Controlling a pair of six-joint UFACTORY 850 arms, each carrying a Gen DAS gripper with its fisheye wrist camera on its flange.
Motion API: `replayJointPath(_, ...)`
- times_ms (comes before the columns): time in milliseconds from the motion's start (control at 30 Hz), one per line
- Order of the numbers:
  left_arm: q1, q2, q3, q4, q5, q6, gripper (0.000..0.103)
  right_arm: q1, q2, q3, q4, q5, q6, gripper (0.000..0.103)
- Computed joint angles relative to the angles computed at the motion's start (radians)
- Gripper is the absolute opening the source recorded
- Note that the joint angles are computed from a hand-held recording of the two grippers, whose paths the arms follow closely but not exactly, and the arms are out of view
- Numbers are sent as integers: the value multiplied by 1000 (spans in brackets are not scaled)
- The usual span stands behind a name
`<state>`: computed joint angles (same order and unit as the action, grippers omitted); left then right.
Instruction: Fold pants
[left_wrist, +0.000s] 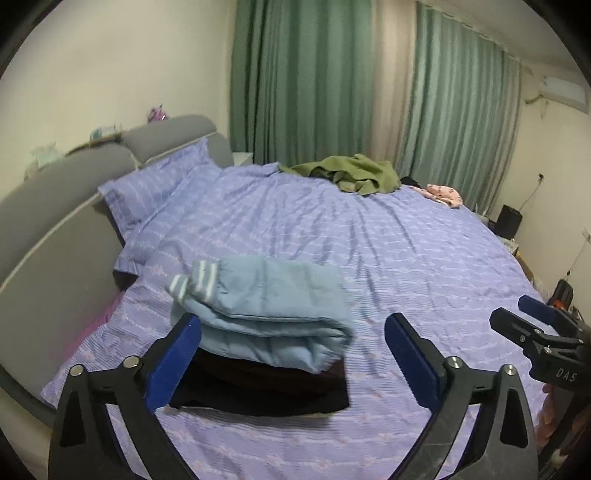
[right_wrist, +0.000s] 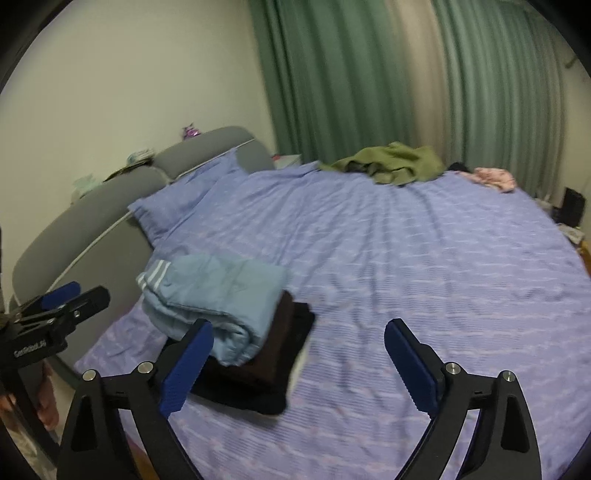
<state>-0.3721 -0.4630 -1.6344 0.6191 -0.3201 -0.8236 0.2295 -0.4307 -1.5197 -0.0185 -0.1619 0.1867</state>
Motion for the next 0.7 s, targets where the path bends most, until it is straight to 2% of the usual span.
replayJointPath(133, -73, 51, 37, 119, -20, -150, 103, -40, 126, 126, -72, 10, 40, 95)
replayJointPath(233, -151, 67, 34, 212, -85, -261, 103, -75, 217, 214, -98, 29, 50, 95)
replayJointPath(333, -226, 72, 26, 288, -152, -338, 103, -126, 314, 299, 28, 27, -99, 95)
replayJointPath(433, -290, 72, 16, 332, -182, -392, 103, -177, 389, 361, 162, 18, -258, 95)
replayJointPath(567, -361, 60, -8, 359, -213, -440, 103, -266, 491, 444, 481, 2, -611, 95)
replayJointPath(700, -428, 44, -30, 387, -251, -505, 103, -356, 569, 505, 721, -41, -880, 95)
